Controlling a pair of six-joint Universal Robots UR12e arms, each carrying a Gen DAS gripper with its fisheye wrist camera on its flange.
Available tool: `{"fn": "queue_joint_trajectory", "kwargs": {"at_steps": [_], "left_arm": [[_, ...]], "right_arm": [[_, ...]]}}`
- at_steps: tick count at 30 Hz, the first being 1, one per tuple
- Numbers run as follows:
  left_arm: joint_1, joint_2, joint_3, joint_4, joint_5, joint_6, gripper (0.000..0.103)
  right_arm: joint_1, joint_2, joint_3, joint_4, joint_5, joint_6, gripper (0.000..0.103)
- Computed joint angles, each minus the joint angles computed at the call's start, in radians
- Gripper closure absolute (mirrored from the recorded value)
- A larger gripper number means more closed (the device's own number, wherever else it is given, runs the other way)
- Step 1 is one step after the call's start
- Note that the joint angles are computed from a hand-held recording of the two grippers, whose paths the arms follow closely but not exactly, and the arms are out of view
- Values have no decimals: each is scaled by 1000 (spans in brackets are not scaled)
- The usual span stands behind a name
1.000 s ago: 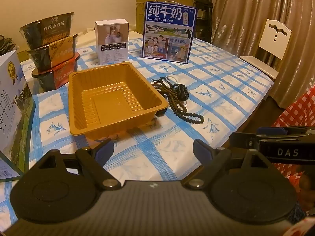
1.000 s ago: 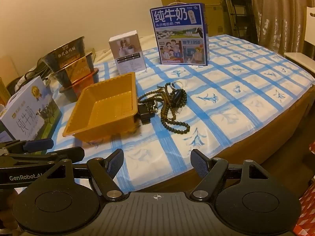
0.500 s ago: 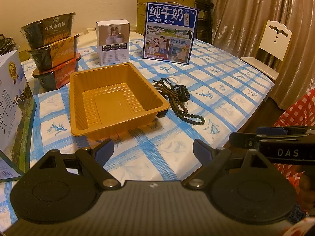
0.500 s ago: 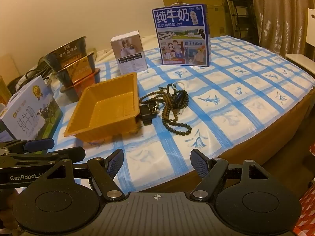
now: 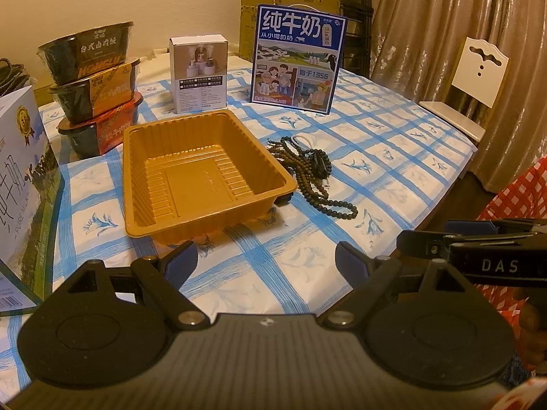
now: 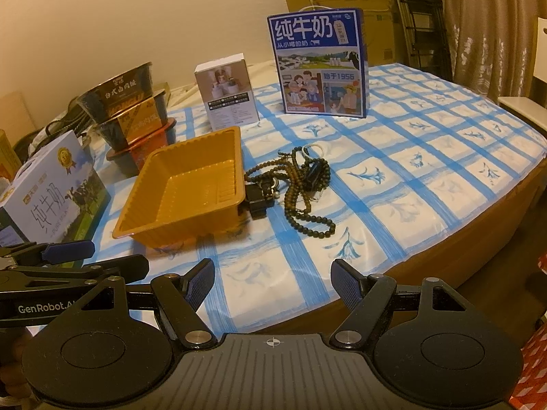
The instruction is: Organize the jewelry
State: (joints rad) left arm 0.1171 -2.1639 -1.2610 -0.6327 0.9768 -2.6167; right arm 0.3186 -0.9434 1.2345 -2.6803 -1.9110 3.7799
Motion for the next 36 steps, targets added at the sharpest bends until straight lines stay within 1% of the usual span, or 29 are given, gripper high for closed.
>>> {"fn": "queue_joint_trajectory", "kwargs": {"at_steps": [12,16,25,33,36], "left_arm": [[0,-1,1,-1,-2,0,16],[0,0,1,-2,-2,-1,16],[1,-1,1,-3,-3,-1,16],[1,0,0,0,-3,-3,16],[4,-7,16,-14,-5,1,16]], "right_arm": [[0,-2,6,-3,-3,-3,28],[1,5,-11,7,-1,1,28],[0,1,-1,2,-3,-3,28],[1,9,-14,8,-1,-3,28],[1,8,-11,7,-2,-4,28]]}}
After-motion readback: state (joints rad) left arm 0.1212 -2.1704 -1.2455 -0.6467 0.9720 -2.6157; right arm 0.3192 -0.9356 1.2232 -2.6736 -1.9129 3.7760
